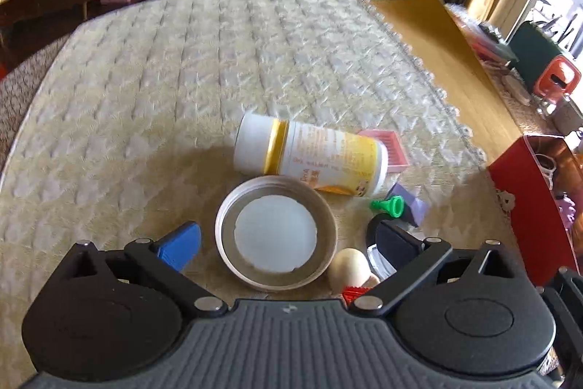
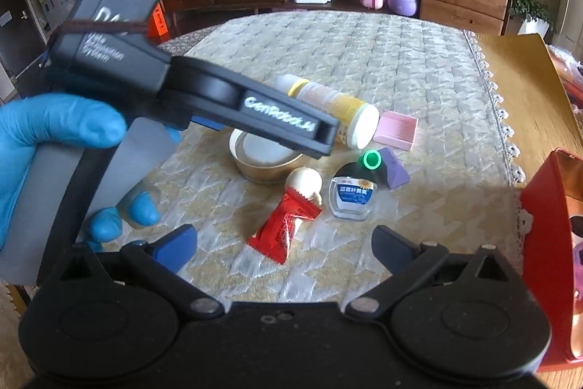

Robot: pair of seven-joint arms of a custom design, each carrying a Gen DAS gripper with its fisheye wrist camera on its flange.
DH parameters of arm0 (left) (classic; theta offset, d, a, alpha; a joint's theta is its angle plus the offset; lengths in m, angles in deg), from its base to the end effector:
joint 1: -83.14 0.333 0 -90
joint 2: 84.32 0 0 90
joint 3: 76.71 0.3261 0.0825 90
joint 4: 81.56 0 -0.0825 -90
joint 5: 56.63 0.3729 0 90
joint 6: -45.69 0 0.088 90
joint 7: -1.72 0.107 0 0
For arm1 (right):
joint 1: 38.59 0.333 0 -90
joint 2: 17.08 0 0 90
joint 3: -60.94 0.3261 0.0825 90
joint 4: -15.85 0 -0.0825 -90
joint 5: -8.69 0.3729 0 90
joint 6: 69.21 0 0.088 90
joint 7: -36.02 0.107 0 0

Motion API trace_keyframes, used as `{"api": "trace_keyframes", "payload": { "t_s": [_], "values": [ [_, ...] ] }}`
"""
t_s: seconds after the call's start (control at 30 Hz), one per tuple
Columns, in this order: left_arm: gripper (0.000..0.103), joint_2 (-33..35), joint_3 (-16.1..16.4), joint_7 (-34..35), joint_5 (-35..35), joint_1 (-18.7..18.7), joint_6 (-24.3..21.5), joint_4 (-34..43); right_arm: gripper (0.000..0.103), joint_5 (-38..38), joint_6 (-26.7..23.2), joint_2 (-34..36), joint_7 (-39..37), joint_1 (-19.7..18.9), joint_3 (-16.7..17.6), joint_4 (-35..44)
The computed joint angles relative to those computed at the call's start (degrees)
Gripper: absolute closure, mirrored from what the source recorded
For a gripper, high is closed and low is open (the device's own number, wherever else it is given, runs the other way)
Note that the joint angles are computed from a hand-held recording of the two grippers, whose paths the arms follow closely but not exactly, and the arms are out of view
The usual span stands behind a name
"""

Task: Organize rigid objects
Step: 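Move both tools back toward the remaining items on the table, then grasp the round silver lid with the left tool while the right tool grasps the red candy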

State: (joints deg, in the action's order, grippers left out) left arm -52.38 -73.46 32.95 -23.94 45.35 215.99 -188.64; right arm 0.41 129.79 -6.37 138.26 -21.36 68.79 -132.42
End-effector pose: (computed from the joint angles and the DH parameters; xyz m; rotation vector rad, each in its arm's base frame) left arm 0.5297 -0.4149 0.2852 -1.8379 2.0973 -0.7558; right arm 0.4345 0.2219 0.2951 -2.0426 1.4041 -0.3776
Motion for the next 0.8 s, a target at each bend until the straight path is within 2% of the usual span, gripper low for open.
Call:
{"api": "trace_keyframes", "payload": {
  "t_s": [0.1, 0.17, 0.27, 0.47, 0.6, 0.7, 0.8],
  "values": [
    [0.000, 0.97, 0.20, -0.05, 0.00, -0.05, -0.20, 0.96, 0.003, 2.87, -1.22, 1.38, -2.48, 2.53, -1.52, 1.57],
    [0.000, 1.50, -0.25, 0.64, -0.49, 0.44, -0.20, 1.41, 0.003, 2.68, -1.53, 2.33, -2.34, 1.80, -0.79, 2.44],
    [0.000, 2.40, 1.13, 0.30, 0.14, -0.81, -2.32, 2.92, 0.004, -0.94, -2.70, 3.83, 1.22, -3.38, 3.21, 4.08],
    [0.000, 3.26, 0.52, 0.29, 0.91, 0.30, -3.03, 3.64, 0.011, -0.20, -2.59, 4.96, -0.21, -1.12, 1.53, 5.22],
    [0.000, 3.59, 1.09, 0.07, 2.26, 0.00, -2.99, 3.76, 0.020, -4.88, -3.10, 5.76, 2.31, -7.43, 6.39, 5.81],
    [0.000, 3.71, 1.78, -0.63, 3.39, -0.61, -2.93, 3.95, 0.025, -5.32, -3.89, 5.95, 3.15, -7.90, 6.28, 6.06],
    [0.001, 3.78, 2.64, -1.83, 4.92, -1.43, -2.96, 4.11, 0.030, -4.17, -4.23, 6.54, 2.79, -6.48, 4.78, 6.67]
  ]
}}
